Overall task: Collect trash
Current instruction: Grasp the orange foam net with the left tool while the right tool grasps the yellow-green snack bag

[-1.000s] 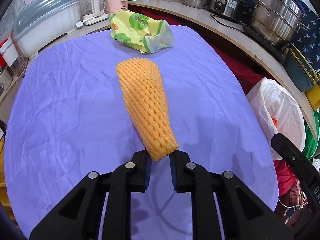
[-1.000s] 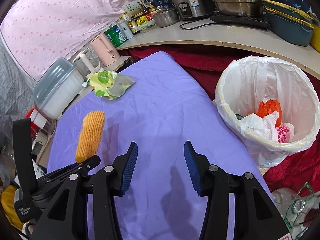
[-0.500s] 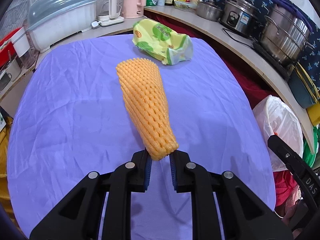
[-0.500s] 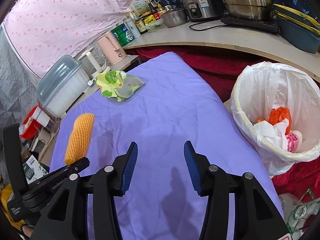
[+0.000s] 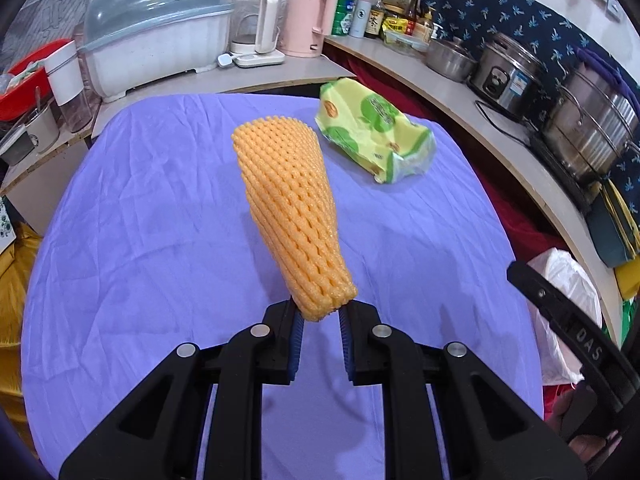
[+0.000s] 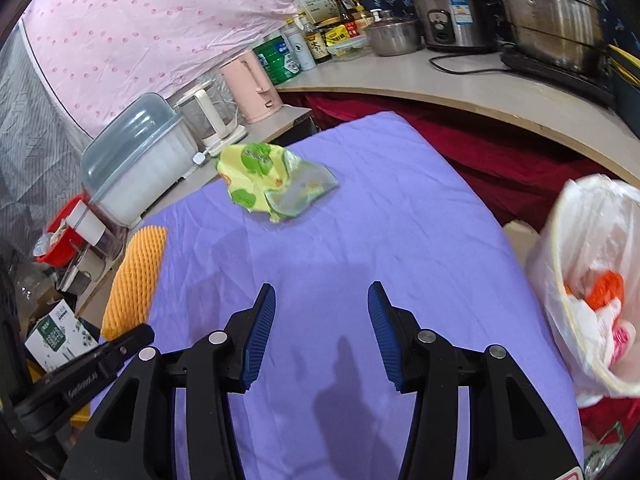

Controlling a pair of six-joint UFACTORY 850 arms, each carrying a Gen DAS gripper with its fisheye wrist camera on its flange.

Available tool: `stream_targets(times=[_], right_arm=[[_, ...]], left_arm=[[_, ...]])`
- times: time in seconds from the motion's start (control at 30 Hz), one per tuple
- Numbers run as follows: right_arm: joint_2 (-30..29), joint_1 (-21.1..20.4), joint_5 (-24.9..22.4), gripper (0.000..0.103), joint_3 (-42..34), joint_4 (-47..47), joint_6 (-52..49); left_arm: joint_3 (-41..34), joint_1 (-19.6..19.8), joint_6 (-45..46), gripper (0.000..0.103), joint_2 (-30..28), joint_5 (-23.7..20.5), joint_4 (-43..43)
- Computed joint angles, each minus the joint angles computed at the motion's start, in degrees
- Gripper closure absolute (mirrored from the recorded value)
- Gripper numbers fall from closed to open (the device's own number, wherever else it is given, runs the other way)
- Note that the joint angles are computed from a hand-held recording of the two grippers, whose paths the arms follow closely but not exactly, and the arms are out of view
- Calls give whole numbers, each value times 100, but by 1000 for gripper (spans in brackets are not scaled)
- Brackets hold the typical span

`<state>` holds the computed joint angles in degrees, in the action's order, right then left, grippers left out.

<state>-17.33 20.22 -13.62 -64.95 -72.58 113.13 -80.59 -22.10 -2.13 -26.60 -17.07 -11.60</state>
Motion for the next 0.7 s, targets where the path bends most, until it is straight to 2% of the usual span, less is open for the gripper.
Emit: stream_targets(times=[0.37,0.7], right_arm=[[-1175,-353,50,56,-1600,1175,-1674],[-2296,-592,-117,51,-3131,3143,-4025]], left_arm=[[-811,188,-76,87,-591,-207,120],[-1608,268,-467,87,-1199,-415,566]])
